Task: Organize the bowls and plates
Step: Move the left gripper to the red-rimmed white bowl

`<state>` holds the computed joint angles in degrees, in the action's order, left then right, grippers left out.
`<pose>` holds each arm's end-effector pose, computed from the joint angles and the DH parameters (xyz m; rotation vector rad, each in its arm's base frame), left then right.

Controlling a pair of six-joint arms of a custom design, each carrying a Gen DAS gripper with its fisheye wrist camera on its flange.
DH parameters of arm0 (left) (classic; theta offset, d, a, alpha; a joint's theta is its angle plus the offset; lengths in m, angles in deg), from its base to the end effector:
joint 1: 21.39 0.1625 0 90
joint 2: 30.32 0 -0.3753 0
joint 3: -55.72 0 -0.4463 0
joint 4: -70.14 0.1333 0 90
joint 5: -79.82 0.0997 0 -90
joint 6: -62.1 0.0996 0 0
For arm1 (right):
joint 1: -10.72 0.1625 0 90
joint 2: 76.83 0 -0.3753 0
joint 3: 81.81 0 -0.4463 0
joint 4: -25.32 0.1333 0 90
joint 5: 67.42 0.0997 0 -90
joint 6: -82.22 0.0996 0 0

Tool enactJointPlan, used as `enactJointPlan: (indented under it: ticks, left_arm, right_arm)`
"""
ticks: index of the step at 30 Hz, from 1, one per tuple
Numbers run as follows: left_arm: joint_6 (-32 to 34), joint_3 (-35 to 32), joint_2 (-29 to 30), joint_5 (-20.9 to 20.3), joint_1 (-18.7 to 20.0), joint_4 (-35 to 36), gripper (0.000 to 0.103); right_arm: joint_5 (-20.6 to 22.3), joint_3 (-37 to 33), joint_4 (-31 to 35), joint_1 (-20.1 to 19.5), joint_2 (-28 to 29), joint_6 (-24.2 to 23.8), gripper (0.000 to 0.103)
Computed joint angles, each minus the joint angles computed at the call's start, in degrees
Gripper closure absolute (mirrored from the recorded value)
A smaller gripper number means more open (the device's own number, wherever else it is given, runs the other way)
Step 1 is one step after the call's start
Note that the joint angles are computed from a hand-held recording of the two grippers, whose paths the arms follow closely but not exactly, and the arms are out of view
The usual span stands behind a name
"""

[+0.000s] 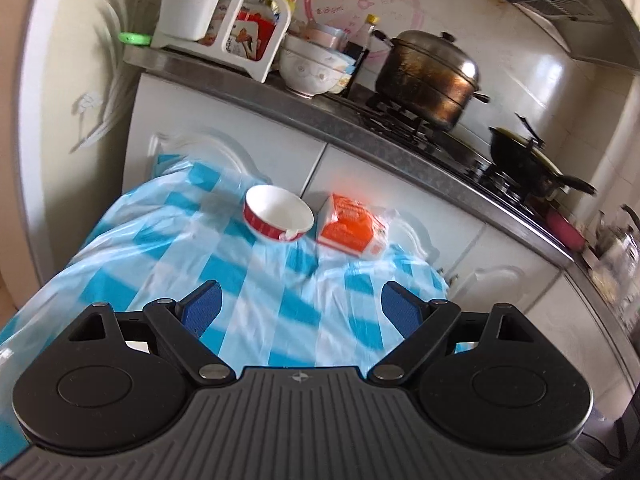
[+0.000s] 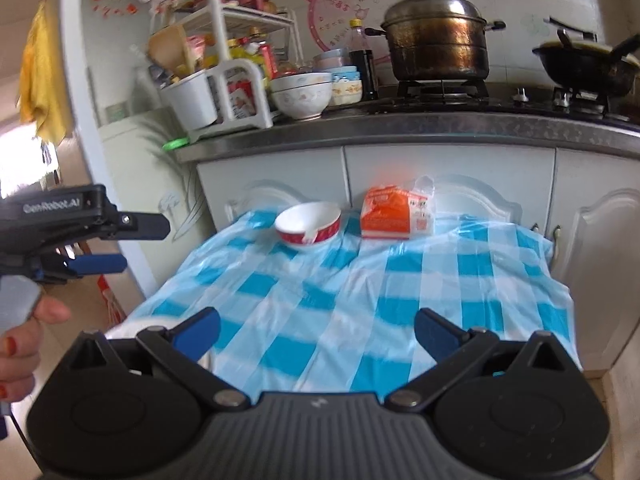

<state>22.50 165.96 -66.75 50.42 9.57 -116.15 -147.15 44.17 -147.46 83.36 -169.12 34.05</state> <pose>-0.3475 -0.4651 -0.0503 0.1291 2.3861 -1.3594 -0.0037 -0.5182 0.3011 0.7920 -2.4734 1.1227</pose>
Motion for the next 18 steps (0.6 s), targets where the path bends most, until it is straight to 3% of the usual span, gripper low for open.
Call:
enactJointPlan:
  ticks: [5, 11, 18]
  left_arm:
    - [4.22, -9.9, 5.36, -0.61, 6.31, -0.56, 0.0]
    - [1.28, -16.91, 7.57, -2.88, 11.55, 6.68, 0.0]
    - [0.71, -23.37, 9.26, -4.94, 16.05, 10.87, 0.0]
  right_arm:
    - [3.14, -12.18, 6.92, -0.82, 9.73, 4.08, 0.001]
    - [4.5, -25.31, 18.2, -0.88, 19.67, 10.93, 0.001]
    - [2.51, -35.01, 21.72, 1.19, 28.6, 15.76, 0.001]
